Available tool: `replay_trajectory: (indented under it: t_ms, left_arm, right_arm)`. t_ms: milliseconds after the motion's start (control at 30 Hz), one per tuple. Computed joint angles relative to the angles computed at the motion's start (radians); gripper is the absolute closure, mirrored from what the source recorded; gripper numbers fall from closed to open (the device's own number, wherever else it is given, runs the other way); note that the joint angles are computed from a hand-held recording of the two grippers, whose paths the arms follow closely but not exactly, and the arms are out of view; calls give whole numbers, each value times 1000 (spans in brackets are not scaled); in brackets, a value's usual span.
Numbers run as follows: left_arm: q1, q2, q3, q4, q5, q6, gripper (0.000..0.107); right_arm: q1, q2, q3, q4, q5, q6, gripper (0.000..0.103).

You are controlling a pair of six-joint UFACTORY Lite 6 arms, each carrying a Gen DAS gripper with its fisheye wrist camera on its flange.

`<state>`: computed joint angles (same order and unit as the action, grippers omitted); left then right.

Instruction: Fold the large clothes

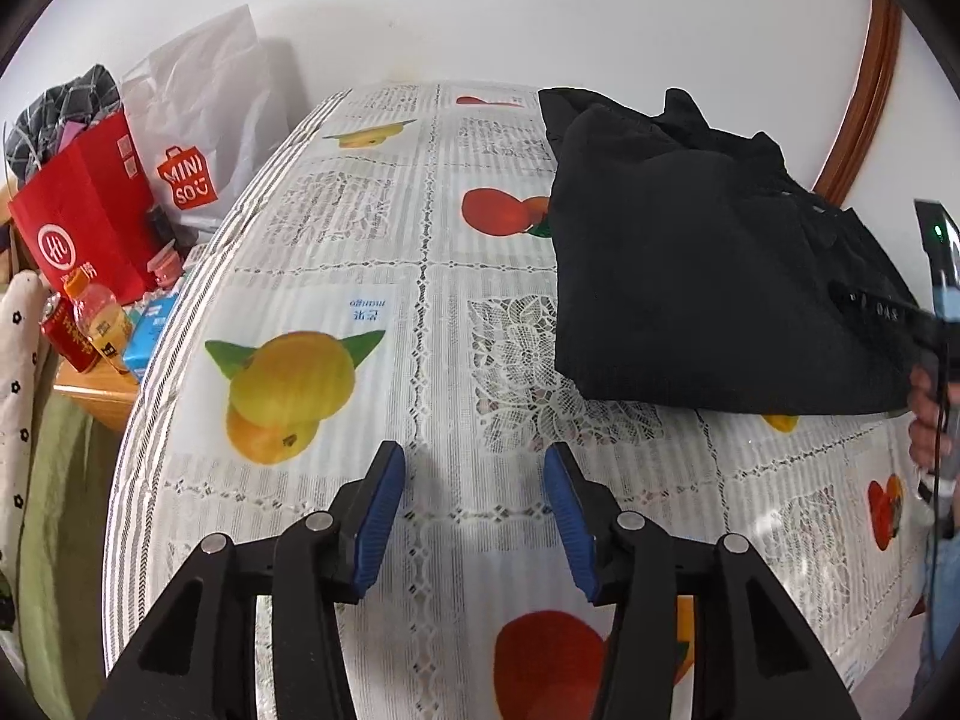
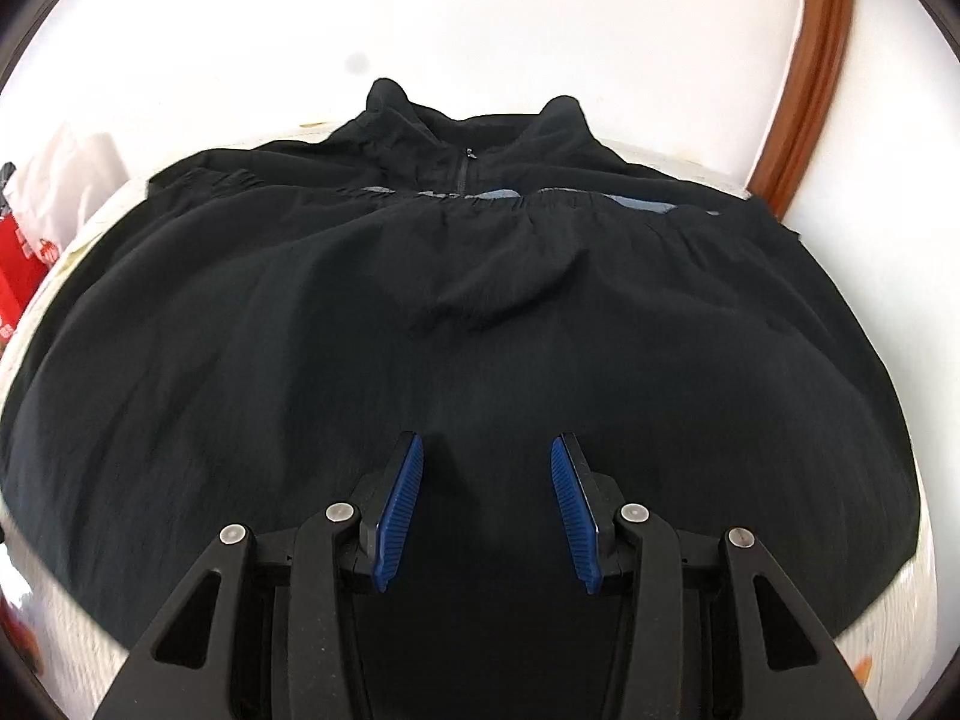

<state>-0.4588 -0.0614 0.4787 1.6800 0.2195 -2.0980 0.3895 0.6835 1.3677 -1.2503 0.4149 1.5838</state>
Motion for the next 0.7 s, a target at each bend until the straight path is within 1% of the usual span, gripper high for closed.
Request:
replay_trajectory:
  t_ms: [133, 200, 333, 467, 600, 700]
  left_arm:
    - [-22, 25, 21, -46, 24, 30, 58]
    - [-23, 25, 23, -54, 23, 37, 58]
    - [-28, 26, 23, -57, 28, 39, 58]
    - [-36, 13, 10, -58, 34, 29, 58]
    - [-50, -15, -12, -85, 39, 37, 58]
    - [-58, -43, -36, -96, 38, 35, 58]
  right_arm:
    - [-18, 19, 32, 73, -20, -94, 59]
    - [-13, -29, -28, 75, -36, -94, 59]
    - [56, -171, -234, -77, -5, 61, 59]
    - [122, -321, -448, -233, 36, 287, 59]
    - [182, -429, -594, -275, 95, 392, 59]
    - [196, -471, -661, -288, 85, 418, 59]
